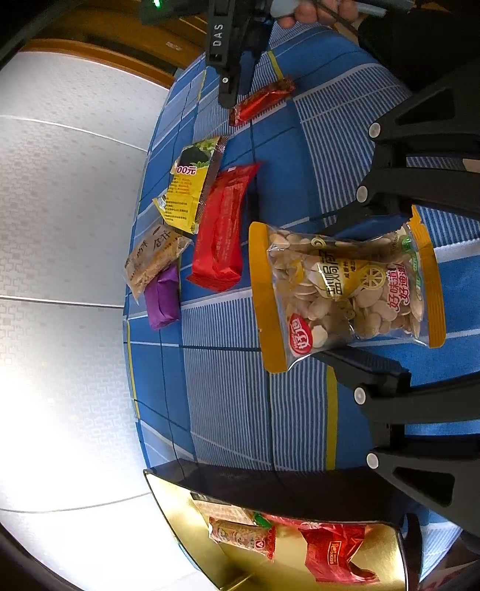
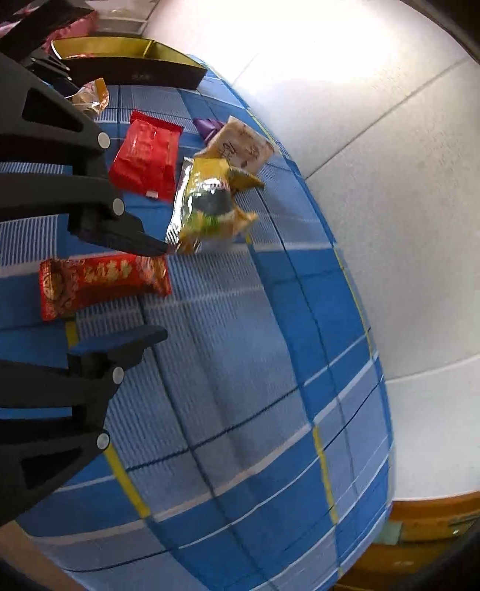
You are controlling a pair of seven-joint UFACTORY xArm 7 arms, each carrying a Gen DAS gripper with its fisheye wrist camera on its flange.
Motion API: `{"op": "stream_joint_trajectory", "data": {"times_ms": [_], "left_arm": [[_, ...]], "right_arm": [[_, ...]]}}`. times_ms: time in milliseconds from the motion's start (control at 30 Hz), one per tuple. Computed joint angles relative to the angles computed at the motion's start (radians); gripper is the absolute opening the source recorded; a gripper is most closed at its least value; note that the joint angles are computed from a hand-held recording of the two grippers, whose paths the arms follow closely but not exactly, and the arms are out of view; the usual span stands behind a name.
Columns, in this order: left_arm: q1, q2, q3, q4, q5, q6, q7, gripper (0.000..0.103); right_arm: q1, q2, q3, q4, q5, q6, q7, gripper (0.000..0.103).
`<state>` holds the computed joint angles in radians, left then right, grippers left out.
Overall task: Organize snacks
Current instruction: 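Grasp the red-and-gold candy bar with the right gripper while the left holds the pistachio bag, then lower the pistachio bag into the gold tray and open the left gripper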
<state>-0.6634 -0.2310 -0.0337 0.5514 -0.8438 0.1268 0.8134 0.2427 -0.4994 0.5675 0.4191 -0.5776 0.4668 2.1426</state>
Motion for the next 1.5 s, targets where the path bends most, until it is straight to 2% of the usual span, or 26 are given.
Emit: {"op": "stream_joint_trajectory", "data": {"times_ms": [200,333,400,433,500,567,733,867,1100,1233,1433,1500], "left_arm": [[-0.004,0.000,-0.002,-0.005,0.016,-0.015,-0.014,0.055],[-0.011,-0.001,0.007,-0.006,0.013,-0.014,-0.004,0.055],[-0.009,0.000,0.004,-0.006,0.018,-0.018,-0.009,0.055],[-0.008,0.000,0.002,-0.008,0.022,-0.019,-0.014,0.056],[-0.010,0.000,0.002,-0.010,0.027,-0.026,-0.018,0.056],[-0.009,0.002,-0.007,-0.017,0.046,-0.045,-0.034,0.056],[-0.005,-0.001,-0.008,-0.029,0.131,-0.058,-0.101,0.050],[0.018,-0.022,-0.003,-0.025,0.199,0.002,-0.150,0.046],[-0.010,-0.131,0.093,-0.016,0.102,0.111,-0.074,0.045],[0.053,-0.144,0.124,0.046,0.065,0.201,-0.071,0.046],[0.232,-0.026,0.153,0.214,0.046,0.353,-0.166,0.046],[0.287,0.038,0.149,0.273,0.075,0.392,-0.203,0.046]], "right_arm": [[-0.012,-0.020,0.057,-0.012,-0.010,-0.018,0.073,0.042],[-0.040,0.094,0.084,0.078,-0.082,0.013,0.061,0.042],[-0.022,0.147,0.080,0.128,-0.110,0.093,0.033,0.042],[-0.007,0.171,0.077,0.153,-0.118,0.135,0.012,0.039],[0.020,0.217,0.081,0.203,-0.124,0.244,-0.009,0.025],[0.042,0.245,0.082,0.231,-0.145,0.312,0.000,0.025],[0.103,0.272,0.031,0.252,-0.165,0.342,0.010,0.027],[0.153,0.318,0.004,0.289,-0.185,0.406,0.003,0.027],[0.236,0.318,-0.069,0.276,-0.219,0.416,0.059,0.024],[0.285,0.318,-0.113,0.272,-0.231,0.418,0.075,0.024],[0.313,0.313,-0.143,0.262,-0.244,0.408,0.100,0.024],[0.314,0.312,-0.148,0.258,-0.249,0.401,0.105,0.024]]}}
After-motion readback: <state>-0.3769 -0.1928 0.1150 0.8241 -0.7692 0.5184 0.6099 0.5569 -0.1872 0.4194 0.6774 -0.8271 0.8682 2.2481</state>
